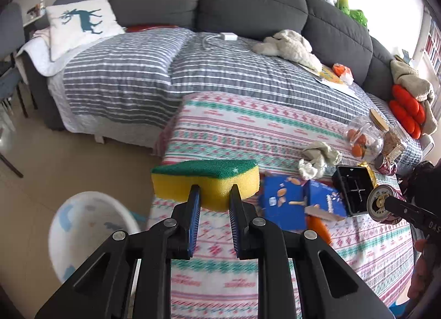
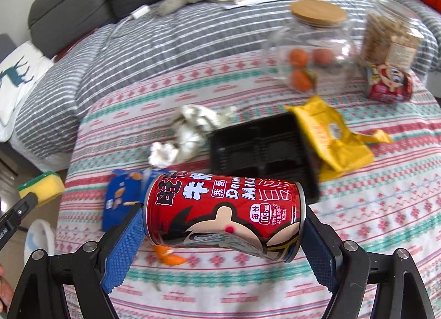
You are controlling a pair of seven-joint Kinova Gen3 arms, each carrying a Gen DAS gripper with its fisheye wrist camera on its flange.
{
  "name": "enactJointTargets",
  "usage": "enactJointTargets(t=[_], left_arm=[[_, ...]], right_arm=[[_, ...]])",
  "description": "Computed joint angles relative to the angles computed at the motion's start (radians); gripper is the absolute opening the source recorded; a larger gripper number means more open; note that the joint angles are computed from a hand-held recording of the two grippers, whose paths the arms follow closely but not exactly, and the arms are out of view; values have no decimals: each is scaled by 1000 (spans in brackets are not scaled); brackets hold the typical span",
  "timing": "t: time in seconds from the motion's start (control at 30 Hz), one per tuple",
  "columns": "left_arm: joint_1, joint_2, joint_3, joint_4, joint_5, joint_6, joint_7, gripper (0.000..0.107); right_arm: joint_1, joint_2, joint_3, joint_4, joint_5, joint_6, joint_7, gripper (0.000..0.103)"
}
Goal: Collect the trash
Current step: 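Carry the sponge with the left tool while the right tool carries the red can toward the bin, then release the sponge into the bin with the left tool while the right tool drops the red can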
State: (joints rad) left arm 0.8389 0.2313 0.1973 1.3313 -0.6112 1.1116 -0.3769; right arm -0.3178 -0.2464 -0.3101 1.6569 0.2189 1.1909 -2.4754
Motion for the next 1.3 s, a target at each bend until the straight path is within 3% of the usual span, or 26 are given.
enactJointTargets(t=[0.3, 0.63, 0.73, 0.8, 0.83, 0.87, 1.3], left_arm=[[-113, -162, 40, 210, 48, 4, 8, 21], [-294, -255, 73, 354, 188, -44, -88, 23], [-335, -267, 67, 380, 240, -69, -147, 32], [-356, -260, 66, 377, 267, -45, -166, 46], [-364, -263, 65, 383, 273, -37, -162, 62], [-373, -274, 64, 395, 276, -35, -156, 69], [-477, -410, 85, 526, 300, 62, -188, 82]], right_arm=[[-119, 122, -84, -76, 82, 15, -97, 88], [-308, 251, -62, -156, 141, 7, -137, 88], [-355, 288, -35, -177, 132, -4, -139, 88], [-379, 308, -18, -187, 116, -21, -134, 88], [-391, 317, -11, -191, 113, -28, -133, 88], [-404, 327, -7, -197, 112, -32, -133, 88], [-525, 472, 41, -311, 43, -88, -36, 88]])
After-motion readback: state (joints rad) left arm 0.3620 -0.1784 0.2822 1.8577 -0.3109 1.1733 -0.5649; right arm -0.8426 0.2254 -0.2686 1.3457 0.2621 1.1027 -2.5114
